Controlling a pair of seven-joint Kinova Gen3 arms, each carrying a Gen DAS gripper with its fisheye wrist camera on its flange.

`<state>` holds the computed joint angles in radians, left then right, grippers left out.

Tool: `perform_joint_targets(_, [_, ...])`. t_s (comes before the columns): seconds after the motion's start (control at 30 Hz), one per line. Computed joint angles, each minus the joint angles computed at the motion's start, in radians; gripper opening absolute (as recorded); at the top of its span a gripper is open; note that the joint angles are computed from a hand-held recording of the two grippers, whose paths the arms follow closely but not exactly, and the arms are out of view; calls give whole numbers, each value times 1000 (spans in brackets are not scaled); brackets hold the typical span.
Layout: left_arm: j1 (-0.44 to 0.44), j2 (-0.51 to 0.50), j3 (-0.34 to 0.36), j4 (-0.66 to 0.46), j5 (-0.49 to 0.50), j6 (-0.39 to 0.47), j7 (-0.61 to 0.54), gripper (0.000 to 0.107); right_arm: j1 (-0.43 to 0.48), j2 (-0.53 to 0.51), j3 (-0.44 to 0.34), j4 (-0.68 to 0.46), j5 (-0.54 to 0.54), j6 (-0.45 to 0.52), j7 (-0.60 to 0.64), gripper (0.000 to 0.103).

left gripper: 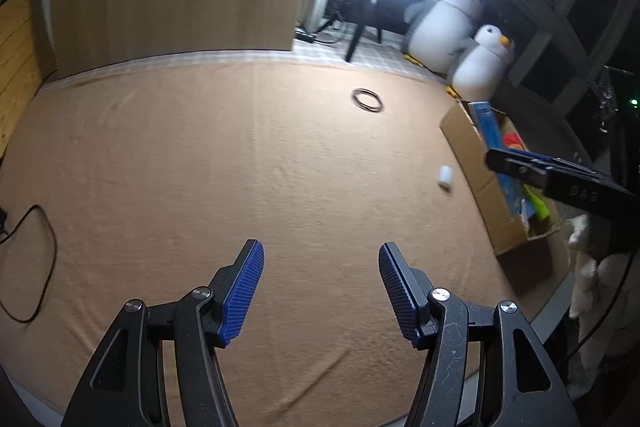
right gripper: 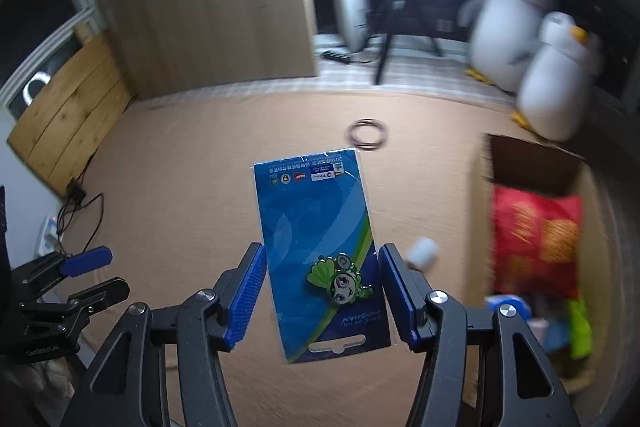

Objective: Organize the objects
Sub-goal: 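Carry the blue packet into the box and open the right tool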

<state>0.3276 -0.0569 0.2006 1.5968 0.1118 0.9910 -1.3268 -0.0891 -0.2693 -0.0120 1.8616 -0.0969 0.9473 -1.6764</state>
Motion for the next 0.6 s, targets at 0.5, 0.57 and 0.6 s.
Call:
perform_joint_targets(0.5, [66, 62, 26, -46, -19, 2, 19, 64, 193, -109, 101, 64, 144, 26, -50, 54])
perform_joint_targets(0.57, [68, 64, 25, -48, -23, 2, 22, 64, 218, -98, 93, 73, 182, 9, -64, 54])
perform_joint_targets(0.6, [70, 66, 26, -48, -28, 1, 29, 64, 225, -90, 97, 74, 188, 4, -68, 54])
